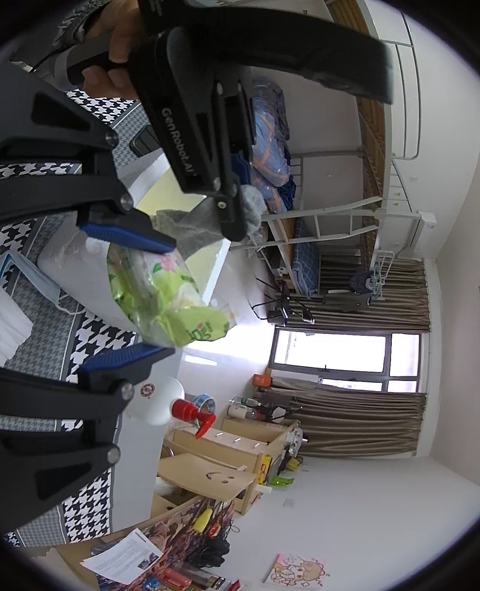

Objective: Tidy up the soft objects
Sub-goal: 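Lower the grey sock into the foam box and open the left gripper, then lower the green wipes pack into the foam box and open the right gripper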

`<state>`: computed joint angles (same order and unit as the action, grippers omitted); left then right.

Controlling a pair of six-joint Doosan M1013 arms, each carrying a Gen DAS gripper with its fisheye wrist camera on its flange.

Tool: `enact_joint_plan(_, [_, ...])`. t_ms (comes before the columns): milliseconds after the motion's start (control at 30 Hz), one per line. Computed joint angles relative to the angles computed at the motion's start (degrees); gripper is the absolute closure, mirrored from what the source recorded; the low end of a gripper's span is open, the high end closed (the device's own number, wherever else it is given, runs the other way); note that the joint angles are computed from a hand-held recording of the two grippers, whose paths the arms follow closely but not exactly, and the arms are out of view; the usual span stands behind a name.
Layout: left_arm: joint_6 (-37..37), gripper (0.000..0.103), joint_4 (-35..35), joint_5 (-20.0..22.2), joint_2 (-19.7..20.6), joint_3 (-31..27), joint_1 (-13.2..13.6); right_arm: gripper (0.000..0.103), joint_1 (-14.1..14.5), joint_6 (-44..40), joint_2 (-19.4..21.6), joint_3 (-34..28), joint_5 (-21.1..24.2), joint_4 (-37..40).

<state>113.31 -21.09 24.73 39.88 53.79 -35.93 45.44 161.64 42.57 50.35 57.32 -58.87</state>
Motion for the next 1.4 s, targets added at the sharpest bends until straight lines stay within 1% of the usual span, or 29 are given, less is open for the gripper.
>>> enact_joint_plan(33, [-2.99, 0.042, 3.04, -1.11, -0.11, 0.35, -0.14, 0.05, -0.02, -0.09, 0.11, -0.18, 0.13, 0.11])
enact_joint_plan(67, [-5.0, 0.031, 4.99, -2.41, -0.36, 0.91, -0.16, 0.05, -0.07, -0.14, 0.17, -0.29, 0.19, 0.17])
enact_joint_plan(100, [-7.42, 0.013, 7.39, -4.25, -0.78, 1.83, -0.22, 0.05, -0.14, -0.1, 0.16, -0.27, 0.22, 0.21])
enact_joint_plan(133, [-9.46, 0.005, 9.44, -5.35, -0.86, 2.1, -0.25, 0.05, -0.16, -0.16, 0.25, -0.41, 0.29, 0.31])
enact_joint_plan(200, [-17.61, 0.001, 17.56, -7.91, -1.45, 3.22, -0.34, 0.05, -0.21, -0.75, 0.64, -1.12, 0.68, 0.72])
enact_joint_plan(333, [-21.51, 0.001, 20.33, -8.78, -1.87, 3.88, 0.0, 0.05, -0.17, -1.9, 1.31, -2.37, 1.15, 1.38])
enact_joint_plan(433, [-22.28, 0.001, 20.94, -9.69, -2.4, 4.76, 0.19, 0.05, -0.25, -2.76, 1.76, -3.25, 1.32, 1.87])
enact_joint_plan(533, [-26.62, 0.001, 26.32, -11.04, -2.97, 5.77, 0.1, 0.05, -0.31, -3.7, 2.31, -4.33, 1.65, 2.38])
enact_joint_plan(667, [-30.12, 0.001, 30.11, -12.83, -3.85, 7.37, 0.39, 0.05, -0.38, -5.42, 3.42, -6.44, 1.89, 3.31])
enact_joint_plan(733, [-33.7, 0.001, 33.62, -12.81, -3.88, 7.53, 0.56, 0.05, -0.5, -6.02, 3.68, -6.87, 1.7, 3.74])
enact_joint_plan(967, [-39.52, 0.001, 39.78, -13.05, -4.03, 8.25, 1.06, 0.05, -1.07, -7.67, 5.14, -9.34, 0.88, 5.48])
enact_joint_plan(1133, [-40.89, 0.001, 40.59, -13.39, -4.11, 8.69, 1.42, 0.05, -1.42, -9.32, 6.36, -11.41, 1.0, 6.97])
enact_joint_plan(1333, [-41.52, 0.001, 40.75, -13.19, -4.0, 8.69, 1.68, 0.044, -1.41, -10.23, 7.38, -13.04, 1.3, 6.91])
enact_joint_plan(1400, [-40.88, 0.001, 39.98, -13.31, -4.03, 8.84, 1.81, 0.044, -1.39, -10.65, 7.61, -13.35, 1.38, 7.02])
